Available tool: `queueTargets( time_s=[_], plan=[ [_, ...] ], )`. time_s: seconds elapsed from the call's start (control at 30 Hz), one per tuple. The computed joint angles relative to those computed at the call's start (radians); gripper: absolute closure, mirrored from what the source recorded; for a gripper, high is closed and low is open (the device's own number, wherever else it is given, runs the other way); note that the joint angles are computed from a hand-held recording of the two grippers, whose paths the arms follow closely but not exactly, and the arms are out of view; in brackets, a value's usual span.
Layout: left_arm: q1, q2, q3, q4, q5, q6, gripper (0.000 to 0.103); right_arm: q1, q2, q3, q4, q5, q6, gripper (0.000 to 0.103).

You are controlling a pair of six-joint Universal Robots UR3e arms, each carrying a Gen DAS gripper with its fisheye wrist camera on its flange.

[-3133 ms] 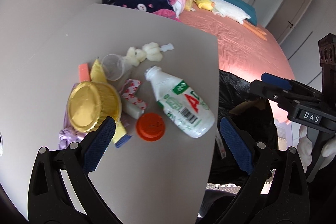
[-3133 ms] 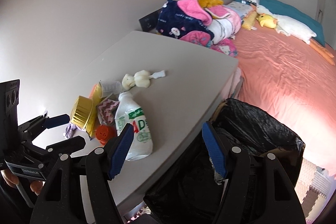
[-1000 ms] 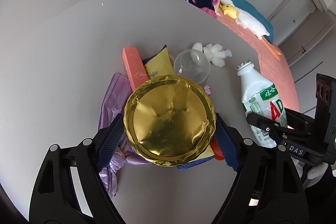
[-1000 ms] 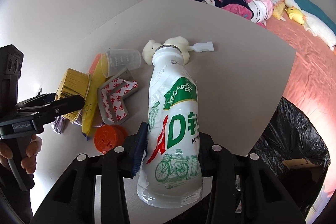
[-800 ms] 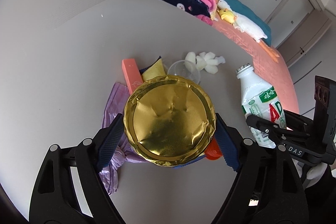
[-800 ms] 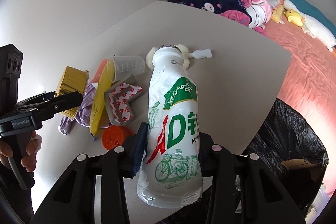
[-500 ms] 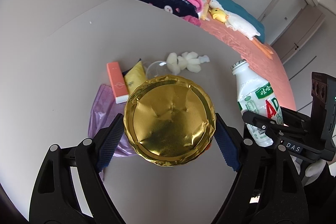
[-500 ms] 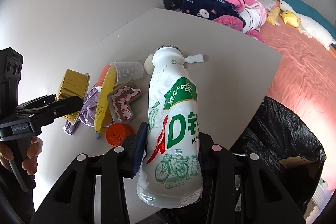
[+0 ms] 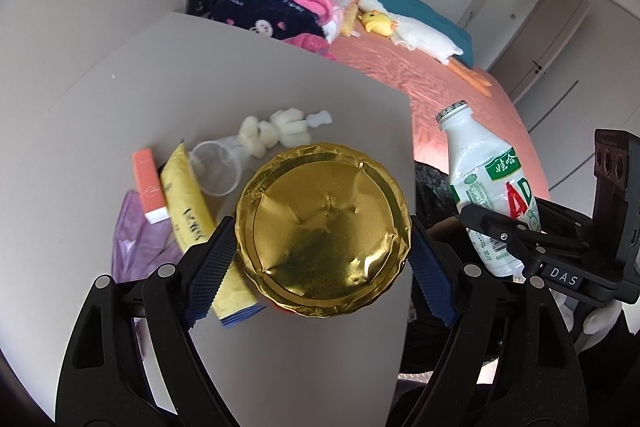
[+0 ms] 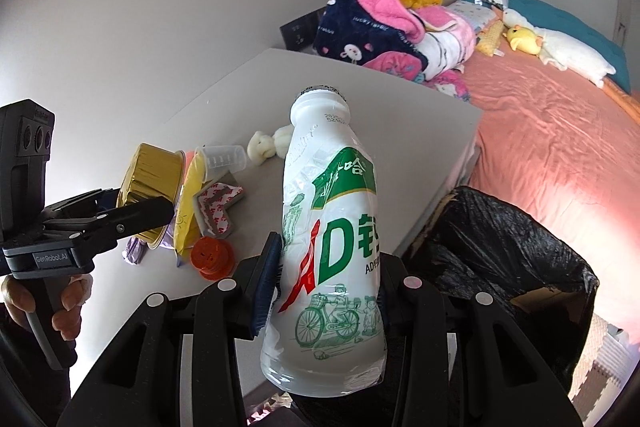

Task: Collect trash
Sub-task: 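Carry the bottle and gold lid over the black trash bag and release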

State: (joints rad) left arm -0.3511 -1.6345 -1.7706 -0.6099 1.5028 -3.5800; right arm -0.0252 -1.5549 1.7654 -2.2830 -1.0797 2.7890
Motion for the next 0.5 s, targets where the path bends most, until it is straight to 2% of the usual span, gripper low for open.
queueTargets(
  time_s=[0.5],
  plan=[
    [-0.124, -0.222, 0.306, -0.063, 0.004, 0.020, 0.023, -0.211, -0.161, 0.103, 0.072, 0.058, -0.089, 0.061]
  ],
)
